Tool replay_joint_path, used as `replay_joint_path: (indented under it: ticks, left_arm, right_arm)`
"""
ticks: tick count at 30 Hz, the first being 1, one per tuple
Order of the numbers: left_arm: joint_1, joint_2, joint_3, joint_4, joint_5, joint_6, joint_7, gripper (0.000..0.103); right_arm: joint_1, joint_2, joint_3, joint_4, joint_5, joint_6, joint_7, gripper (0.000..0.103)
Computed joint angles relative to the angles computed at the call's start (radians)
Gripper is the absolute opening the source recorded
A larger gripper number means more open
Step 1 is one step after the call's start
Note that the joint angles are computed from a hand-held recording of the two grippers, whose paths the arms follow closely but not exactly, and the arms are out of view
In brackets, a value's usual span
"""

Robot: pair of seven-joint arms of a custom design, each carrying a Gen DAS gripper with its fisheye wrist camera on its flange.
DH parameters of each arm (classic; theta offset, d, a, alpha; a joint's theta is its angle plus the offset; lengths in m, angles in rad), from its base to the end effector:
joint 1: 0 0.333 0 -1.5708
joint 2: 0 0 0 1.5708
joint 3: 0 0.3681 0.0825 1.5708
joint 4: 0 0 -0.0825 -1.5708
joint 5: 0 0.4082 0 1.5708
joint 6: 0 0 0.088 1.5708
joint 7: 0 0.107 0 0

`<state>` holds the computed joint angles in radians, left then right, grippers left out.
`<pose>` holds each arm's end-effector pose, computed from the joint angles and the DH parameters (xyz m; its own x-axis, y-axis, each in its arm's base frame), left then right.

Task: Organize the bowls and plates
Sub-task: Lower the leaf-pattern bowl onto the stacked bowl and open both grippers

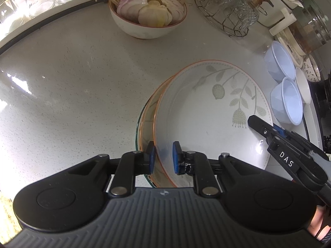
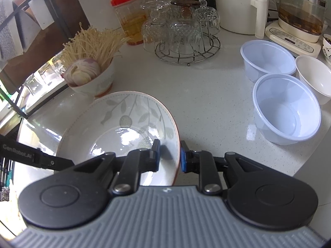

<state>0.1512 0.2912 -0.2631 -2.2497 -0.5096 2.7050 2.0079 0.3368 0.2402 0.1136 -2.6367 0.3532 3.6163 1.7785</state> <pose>0.5830 -0.0461 0.2826 -0.1118 -0.9533 0.2805 -0.9759 0.0520 -0.2121 0.4545 0.1709 0.2762 -0.0550 -0.9671 -0.2482 -0.7633 0.2010 -0.6140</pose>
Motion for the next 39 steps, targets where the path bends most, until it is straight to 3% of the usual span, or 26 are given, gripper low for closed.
replay_joint_path:
  ticks: [6,17,25,30,34,39]
  left_arm:
    - [0.016,-0.008,0.002,0.009,-0.039,-0.043,0.012,0.019]
    - [0.043,-0.001,0.029,0.054,-0.143,-0.192,0.064,0.026]
    - [0.055,-0.003,0.056,0.064,-0.193,-0.282,0.117,0.026]
    - [0.040,-0.016,0.072,0.050,-0.184,-0.279,0.133,0.029]
    - [0.047,-0.037,0.076,0.026,-0.223,-0.264,0.175,0.029]
    - [0.038,-0.093,0.076,-0.028,-0.306,-0.183,0.261,0.029]
  right_arm:
    - [-0.037,0.006,0.022,-0.002,-0.059,-0.007,0.067,0.024]
    - [-0.080,0.014,0.041,0.000,-0.153,-0.021,0.162,0.024]
    - [-0.018,0.018,0.004,0.015,-0.081,-0.033,0.073,0.025]
    - [-0.043,0.019,0.021,0.019,-0.094,-0.039,0.087,0.026]
    - [-0.011,0.012,0.004,0.021,-0.046,-0.042,0.061,0.026]
    - [0.043,-0.016,-0.018,0.010,0.054,0.000,0.009,0.027]
